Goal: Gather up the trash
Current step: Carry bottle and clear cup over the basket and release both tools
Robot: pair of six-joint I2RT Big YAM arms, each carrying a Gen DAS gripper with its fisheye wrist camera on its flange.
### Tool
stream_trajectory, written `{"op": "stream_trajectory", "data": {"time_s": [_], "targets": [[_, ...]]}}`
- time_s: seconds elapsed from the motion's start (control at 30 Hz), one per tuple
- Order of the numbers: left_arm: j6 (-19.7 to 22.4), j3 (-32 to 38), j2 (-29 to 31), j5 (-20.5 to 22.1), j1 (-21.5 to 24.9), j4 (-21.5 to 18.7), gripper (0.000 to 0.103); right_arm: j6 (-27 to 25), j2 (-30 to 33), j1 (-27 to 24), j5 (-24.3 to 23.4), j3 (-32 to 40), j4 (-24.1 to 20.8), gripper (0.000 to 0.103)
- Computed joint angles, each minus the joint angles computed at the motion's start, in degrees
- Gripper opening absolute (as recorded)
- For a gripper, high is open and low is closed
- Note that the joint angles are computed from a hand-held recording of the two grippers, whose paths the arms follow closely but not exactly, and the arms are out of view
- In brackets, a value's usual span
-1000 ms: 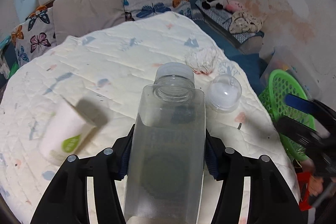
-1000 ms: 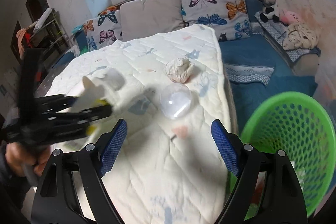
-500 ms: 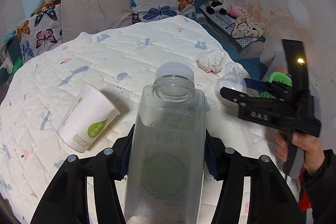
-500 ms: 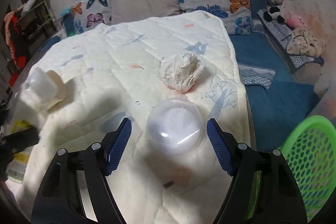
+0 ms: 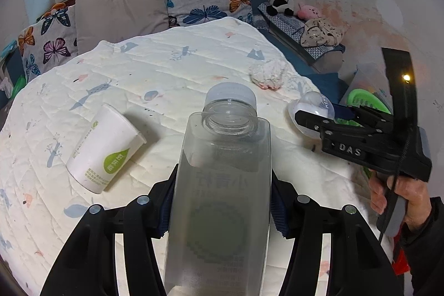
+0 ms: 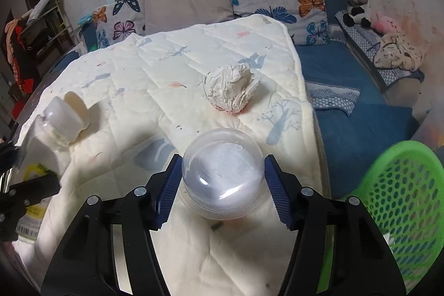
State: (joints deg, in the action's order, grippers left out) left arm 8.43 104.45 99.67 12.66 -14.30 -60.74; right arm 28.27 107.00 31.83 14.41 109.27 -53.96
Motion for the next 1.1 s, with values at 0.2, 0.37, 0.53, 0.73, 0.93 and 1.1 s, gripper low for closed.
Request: {"op": "stream_trajectory", "data": {"time_s": [0.2,0.37,0.53,0.73,0.93,1.1], "targets": [[0.32,-1.17,-1.3,0.18,-1.32,0.43,0.055,1.38,-4.35,0.97,1.09,-4.65,0.99,0.061],[0.17,-1.55,-2.07,0.31,-2.7,0.29,0.055,2.71,-7.97,1.65,1.29,-8.7,2.06,0.061],[0.14,-1.69,-2.46,0.53,-4.05,0.05,0.055,4.21,-11.54,2.26,1.91,-12.59,2.71,0.061],[0.41,-1.61,-2.77,1.16,-6.03,-0.33,0.055,5.94,-16.25,3.02,3.26,-17.48,2.79,0.061],[0.22,-0.08,-2.14,1.7,-8.55,-1.19,0.055,8.12,-21.78,2.91,5.24,-23.54,2.86,0.061],[0.44,1.37,-1.39,1.68,-11.25,-1.86,0.055,10.67,-25.99,1.78,6.76,-28.41,1.92,0.061]]}}
